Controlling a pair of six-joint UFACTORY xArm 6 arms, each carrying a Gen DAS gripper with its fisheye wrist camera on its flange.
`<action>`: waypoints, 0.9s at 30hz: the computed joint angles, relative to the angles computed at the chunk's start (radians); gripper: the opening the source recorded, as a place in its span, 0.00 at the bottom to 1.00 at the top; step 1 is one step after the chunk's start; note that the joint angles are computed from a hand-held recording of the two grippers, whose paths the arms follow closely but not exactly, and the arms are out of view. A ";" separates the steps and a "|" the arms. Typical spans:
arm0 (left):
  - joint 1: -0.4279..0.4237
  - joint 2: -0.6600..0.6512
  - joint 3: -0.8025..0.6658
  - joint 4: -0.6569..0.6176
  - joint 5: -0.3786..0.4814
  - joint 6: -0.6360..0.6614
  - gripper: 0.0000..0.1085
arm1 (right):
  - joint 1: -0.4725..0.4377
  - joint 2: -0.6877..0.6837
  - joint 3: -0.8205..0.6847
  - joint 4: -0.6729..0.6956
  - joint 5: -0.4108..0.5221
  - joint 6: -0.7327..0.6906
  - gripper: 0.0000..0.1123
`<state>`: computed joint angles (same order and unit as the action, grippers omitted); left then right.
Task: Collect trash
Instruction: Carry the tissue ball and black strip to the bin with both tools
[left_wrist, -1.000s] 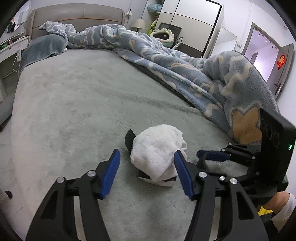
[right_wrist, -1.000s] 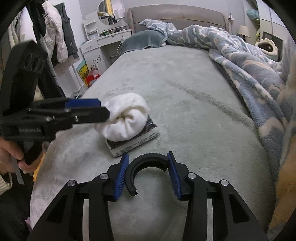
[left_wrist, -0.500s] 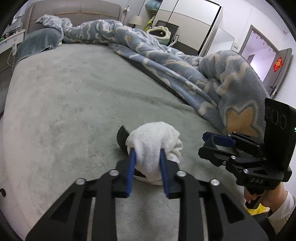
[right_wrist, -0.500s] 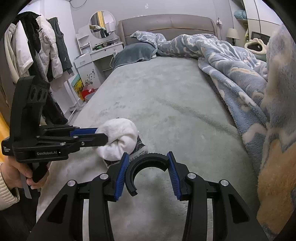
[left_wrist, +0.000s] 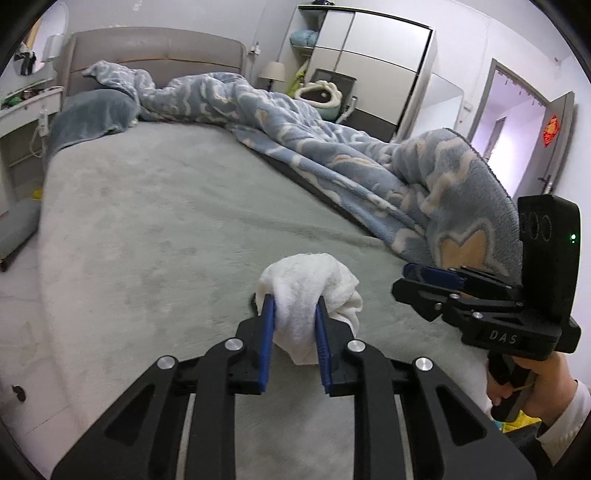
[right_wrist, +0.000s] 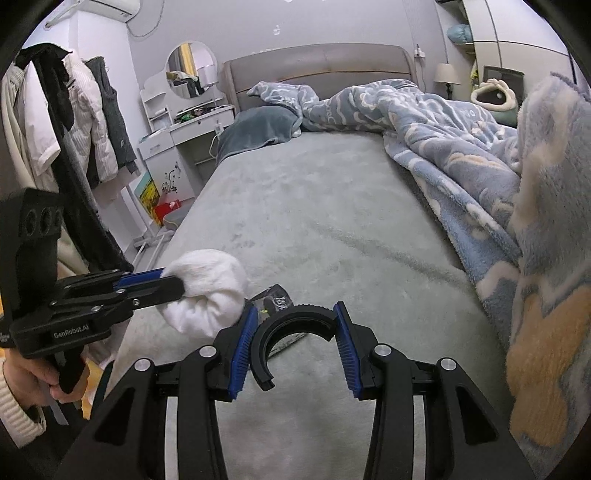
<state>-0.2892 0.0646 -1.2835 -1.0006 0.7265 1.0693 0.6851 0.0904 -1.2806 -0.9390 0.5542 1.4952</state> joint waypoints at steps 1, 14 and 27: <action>0.004 -0.010 0.012 0.000 -0.012 -0.002 0.21 | 0.009 0.005 -0.009 0.000 0.012 0.011 0.38; 0.073 -0.134 0.166 0.038 -0.061 0.037 0.21 | 0.120 0.102 -0.161 -0.012 0.104 0.120 0.38; 0.224 -0.274 0.313 0.077 0.030 0.055 0.21 | 0.229 0.262 -0.371 0.029 0.157 0.118 0.38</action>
<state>-0.0652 -0.2092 -0.9702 -0.9238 0.7567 1.1245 0.9143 0.3525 -1.6516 -0.9098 0.7113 1.6136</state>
